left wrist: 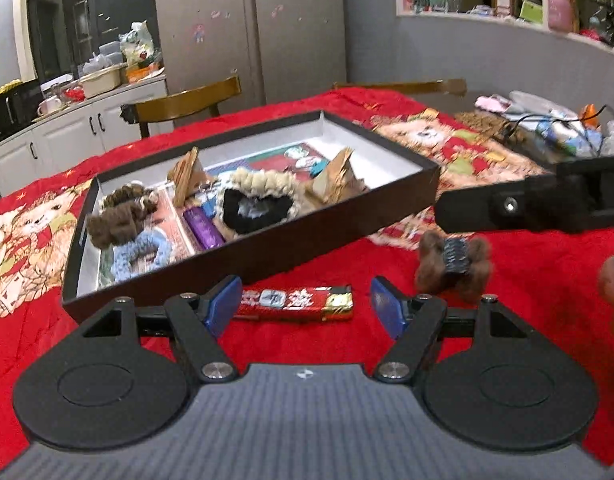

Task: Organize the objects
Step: 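Withdraw both open tools toward the red candy bar and fuzzy clip, then grasp the red candy bar with left tool while right tool grasps brown fuzzy clip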

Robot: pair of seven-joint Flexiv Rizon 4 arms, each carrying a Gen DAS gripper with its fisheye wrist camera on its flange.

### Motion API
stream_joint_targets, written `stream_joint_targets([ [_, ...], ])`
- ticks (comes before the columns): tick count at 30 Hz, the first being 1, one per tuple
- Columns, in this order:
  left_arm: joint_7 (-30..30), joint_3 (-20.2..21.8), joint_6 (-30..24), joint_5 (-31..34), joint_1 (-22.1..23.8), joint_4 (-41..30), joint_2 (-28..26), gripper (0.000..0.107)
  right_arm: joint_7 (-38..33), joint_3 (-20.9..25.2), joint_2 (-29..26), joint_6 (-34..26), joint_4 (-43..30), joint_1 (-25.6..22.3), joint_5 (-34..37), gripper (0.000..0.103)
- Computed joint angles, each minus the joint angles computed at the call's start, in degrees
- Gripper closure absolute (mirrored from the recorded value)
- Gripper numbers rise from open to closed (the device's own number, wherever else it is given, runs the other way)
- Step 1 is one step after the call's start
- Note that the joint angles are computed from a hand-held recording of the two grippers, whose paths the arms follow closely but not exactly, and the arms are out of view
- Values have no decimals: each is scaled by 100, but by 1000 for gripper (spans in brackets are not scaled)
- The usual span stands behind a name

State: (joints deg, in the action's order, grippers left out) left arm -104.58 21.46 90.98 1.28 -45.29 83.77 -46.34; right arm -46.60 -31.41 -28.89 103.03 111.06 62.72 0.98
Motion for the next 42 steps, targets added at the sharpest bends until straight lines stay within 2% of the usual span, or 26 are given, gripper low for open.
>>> stream_joint_targets([
  [3, -39, 14, -180, -22, 35, -110, -97, 31, 36, 558, 44, -215, -98, -457, -190, 0],
  [5, -54, -52, -151, 35, 110, -127, -119, 30, 146, 766, 56, -339, -130, -641, -334, 1],
  [7, -69, 39, -150, 95, 74, -192, -174, 30, 285, 908, 57, -427, -151, -792, -478, 1],
  [10, -278, 246, -198, 77, -59, -240, -244, 25, 419, 1361, 77, -482, -187, -1204, -698, 2],
  [12, -424, 276, -276, 73, -79, -237, -245, 23, 511, 1301, 85, -454, -148, -1174, -842, 2],
  [16, -545, 270, -305, 207, -52, -302, -271, 21, 625, 1483, 96, -404, -143, -1355, -964, 2],
  [19, -609, 192, -378, 251, 17, -359, -283, 19, 680, 1272, 71, -415, -117, -1189, -1053, 2],
  [21, -567, -230, -367, 182, 323, -304, -211, 17, 738, 892, 13, -287, -50, -865, -1036, 1],
  [22, -565, -301, -367, 172, 384, -303, -205, 16, 753, 794, -9, -256, -40, -771, -975, 1],
  [32, -1027, 344, -442, 457, -60, -388, -286, 21, 576, 539, -104, -139, -42, -475, -618, 5],
  [33, -1092, 403, -466, 489, -98, -398, -293, 21, 557, 451, -117, -120, -29, -383, -559, 6],
  [35, -1390, 723, -596, 550, -307, -453, -349, 21, 713, -200, -202, -203, 48, 182, -379, 16],
  [36, -1609, 916, -707, 585, -428, -483, -379, 21, 762, -390, -237, -275, 57, 335, -299, 17],
  [39, -2041, 1005, -880, 655, -451, -495, -357, 21, 769, -291, -206, -317, 39, 222, -353, 18],
  [42, -2230, 935, -909, 843, -387, -498, -307, 21, 672, -558, -244, -450, 72, 434, -603, 18],
])
